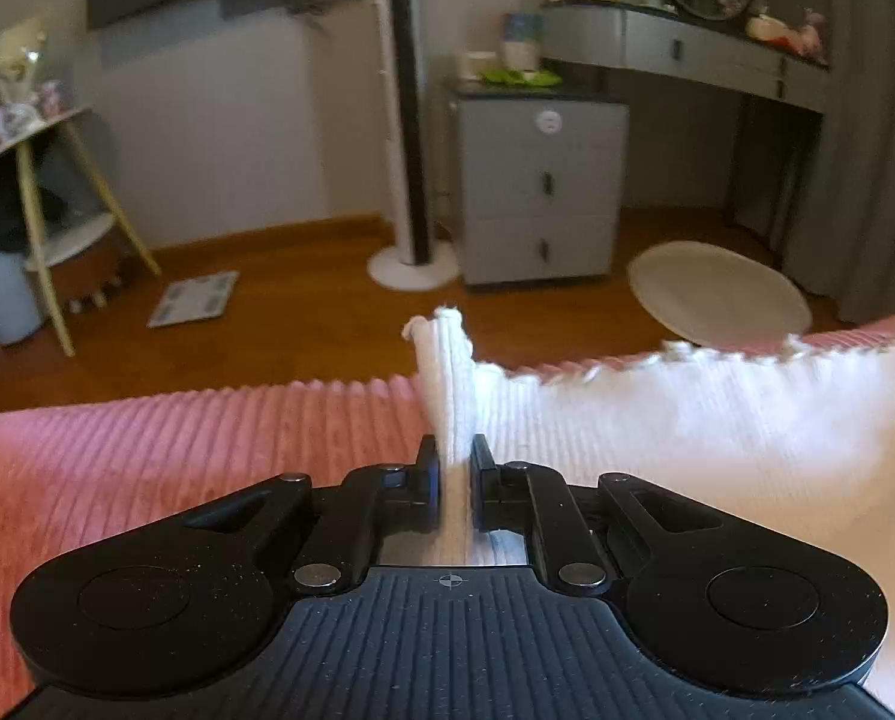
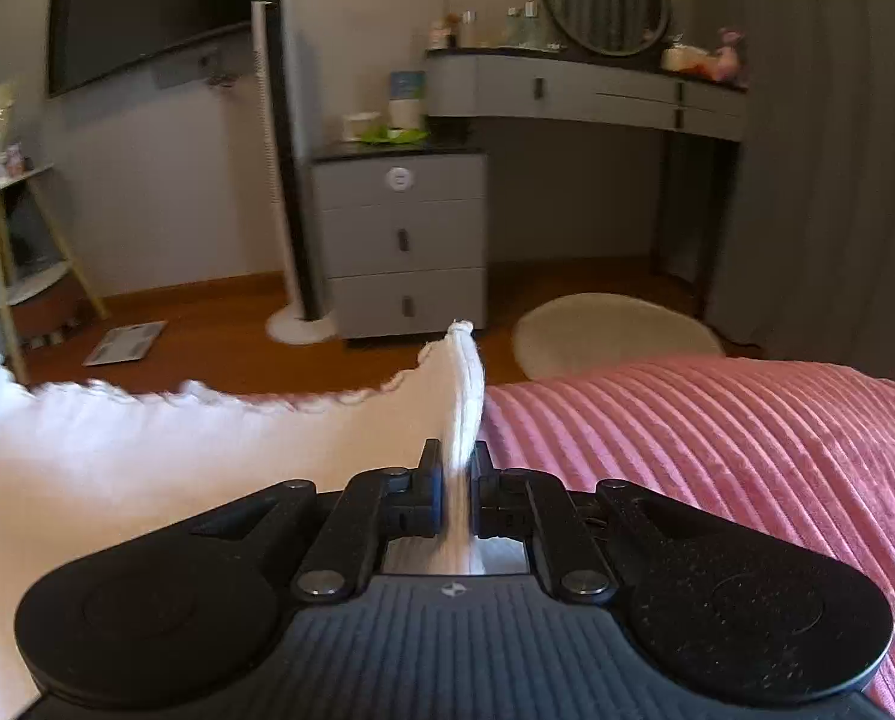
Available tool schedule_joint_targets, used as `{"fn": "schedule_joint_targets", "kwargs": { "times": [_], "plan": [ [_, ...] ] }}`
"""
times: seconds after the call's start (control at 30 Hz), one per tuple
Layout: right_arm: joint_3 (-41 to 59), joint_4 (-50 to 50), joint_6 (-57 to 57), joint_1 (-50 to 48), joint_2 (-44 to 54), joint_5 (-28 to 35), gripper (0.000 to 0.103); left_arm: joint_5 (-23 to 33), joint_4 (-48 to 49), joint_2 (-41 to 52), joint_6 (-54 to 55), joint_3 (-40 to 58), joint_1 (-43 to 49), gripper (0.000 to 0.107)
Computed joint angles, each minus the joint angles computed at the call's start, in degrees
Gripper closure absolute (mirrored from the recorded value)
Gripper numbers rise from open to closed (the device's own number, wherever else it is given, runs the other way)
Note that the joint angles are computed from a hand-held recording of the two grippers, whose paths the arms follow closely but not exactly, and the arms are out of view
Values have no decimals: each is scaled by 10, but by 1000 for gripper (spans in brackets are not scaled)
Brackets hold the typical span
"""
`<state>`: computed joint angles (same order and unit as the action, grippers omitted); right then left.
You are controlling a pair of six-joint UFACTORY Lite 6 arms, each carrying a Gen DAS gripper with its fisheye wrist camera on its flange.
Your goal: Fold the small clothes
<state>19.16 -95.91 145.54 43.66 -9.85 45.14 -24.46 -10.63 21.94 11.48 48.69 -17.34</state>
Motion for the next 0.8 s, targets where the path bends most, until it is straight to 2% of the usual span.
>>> {"fn": "schedule_joint_targets", "kwargs": {
  "times": [0.07,0.1,0.13,0.17,0.2,0.27,0.3,0.43,0.53,0.8],
  "plan": [
    [26,-11,-7,-19,61,-29,92,12,-77,28,76,21,-12,88],
    [27,2,-12,-6,64,-17,92,-1,-85,17,84,5,-16,82],
    [27,31,-29,10,48,-7,85,-6,-101,-4,100,-14,-21,78],
    [23,67,-50,28,20,1,69,-2,-118,-22,118,-27,-24,69],
    [7,92,-53,57,-14,16,64,7,-149,-43,147,-43,-29,62],
    [-33,162,-42,160,-83,87,55,23,-196,-88,202,-79,-37,60],
    [-41,206,-38,210,-104,118,54,32,-224,-107,237,-91,-42,56],
    [-76,341,18,394,-181,203,54,31,-295,-173,324,-152,-63,54],
    [-72,418,71,506,-178,252,54,46,-341,-211,362,-177,-69,54],
    [-56,484,131,614,-183,288,50,90,-470,-294,490,-225,-69,47]
  ]
}}
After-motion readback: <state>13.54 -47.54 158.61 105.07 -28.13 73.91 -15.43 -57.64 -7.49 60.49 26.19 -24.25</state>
